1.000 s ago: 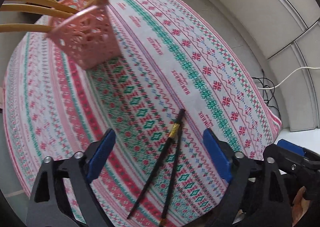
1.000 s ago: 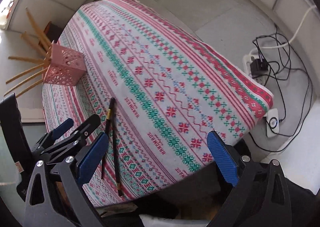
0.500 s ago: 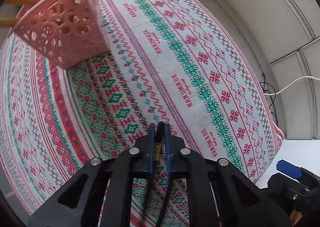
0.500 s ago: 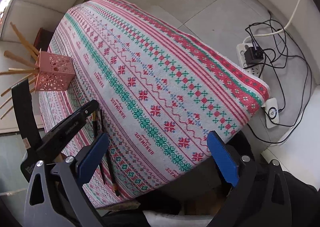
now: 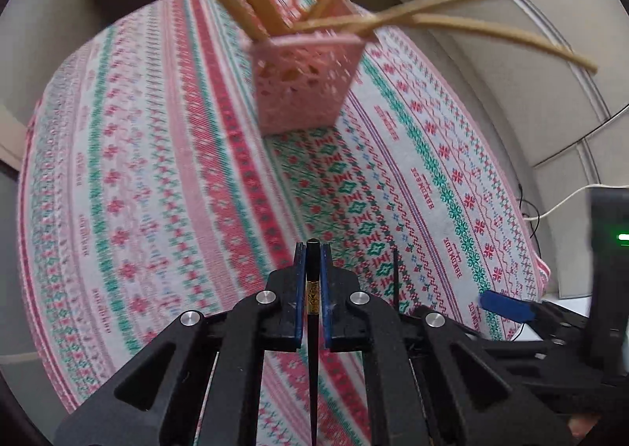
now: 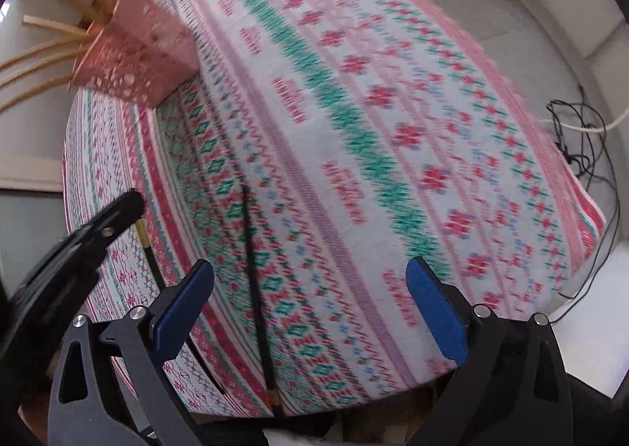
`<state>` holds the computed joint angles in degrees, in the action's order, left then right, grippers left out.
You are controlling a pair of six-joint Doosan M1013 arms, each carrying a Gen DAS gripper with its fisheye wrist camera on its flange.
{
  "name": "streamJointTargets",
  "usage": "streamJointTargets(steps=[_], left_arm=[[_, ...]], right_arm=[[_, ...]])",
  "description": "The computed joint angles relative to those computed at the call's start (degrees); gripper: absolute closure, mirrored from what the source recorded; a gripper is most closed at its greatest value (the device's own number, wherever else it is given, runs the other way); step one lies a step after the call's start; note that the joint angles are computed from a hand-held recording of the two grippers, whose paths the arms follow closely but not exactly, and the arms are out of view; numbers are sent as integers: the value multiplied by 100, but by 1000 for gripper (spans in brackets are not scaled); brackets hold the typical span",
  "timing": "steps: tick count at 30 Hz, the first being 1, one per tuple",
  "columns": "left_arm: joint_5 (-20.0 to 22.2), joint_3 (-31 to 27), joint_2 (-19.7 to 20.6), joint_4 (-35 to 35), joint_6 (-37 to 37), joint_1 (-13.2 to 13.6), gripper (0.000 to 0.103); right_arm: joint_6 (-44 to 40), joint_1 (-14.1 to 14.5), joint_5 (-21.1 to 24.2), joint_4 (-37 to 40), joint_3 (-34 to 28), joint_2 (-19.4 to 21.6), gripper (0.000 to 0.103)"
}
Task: Organize utensils
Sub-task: 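Grasp one black chopstick with the left gripper and lift it upright, then carry the black chopstick over the holder and open the left gripper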
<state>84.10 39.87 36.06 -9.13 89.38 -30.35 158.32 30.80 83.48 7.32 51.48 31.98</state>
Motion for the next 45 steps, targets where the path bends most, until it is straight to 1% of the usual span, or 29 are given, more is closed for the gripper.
streamJointTargets(steps=[3,4,5,6,7,8,9,10,12,14,16,18,23,27,29,31,33,38,41,45], left_arm=[[-188,93,-151,-28,-38,93,97],[-260,153,-209,0,-87,83,97],[-287,125,-224,23,-111,103,97],[-361,170,-276,57,-122,123,97],[-424,200,-312,75,-144,120,97],[-485,212,-313,73,-170,103,97],[-518,216,-334,50,-163,119,97],[-568,250,-375,26,-146,133,97],[-614,224,-402,2,-125,143,97],[-730,318,-493,-19,-75,138,97],[-859,380,-591,-41,1,134,97],[-1033,484,-725,-79,60,140,97],[-1539,808,-1023,-37,47,106,97],[-1864,947,-1210,-39,31,82,97],[-1965,875,-1226,-27,49,70,97],[-2086,793,-1240,-53,69,63,97],[-2150,649,-1225,-43,144,40,97],[-2299,329,-1175,151,288,-18,97],[-2499,133,-1137,143,264,-3,97],[-2667,-257,-973,135,196,-4,97]], right_arm=[[-302,37,393,103,-482,355,23],[-362,74,644,17,-718,504,25],[-436,132,789,-203,-897,601,31],[-516,175,985,-383,-1088,703,51],[-588,219,1174,-592,-1263,797,79],[-608,235,1210,-674,-1313,828,83],[-559,230,1121,-669,-1264,801,92],[-539,213,1027,-603,-1205,769,96],[-417,169,737,-465,-965,621,98],[-408,154,479,-425,-800,489,98],[-519,177,39,-483,-625,281,98],[-712,229,-269,-607,-505,82,98],[-1116,351,-921,-889,-150,-423,98],[-1356,429,-1252,-966,-125,-616,98],[-1461,456,-1239,-1000,-222,-640,98],[-1483,526,-1208,-1166,-419,-620,98],[-1473,526,-1239,-1276,-645,-585,98],[-1469,475,-1294,-1736,-1292,-485,98],[-1479,432,-1323,-1961,-1621,-424,98],[-1475,344,-1313,-2259,-2133,-249,98]])
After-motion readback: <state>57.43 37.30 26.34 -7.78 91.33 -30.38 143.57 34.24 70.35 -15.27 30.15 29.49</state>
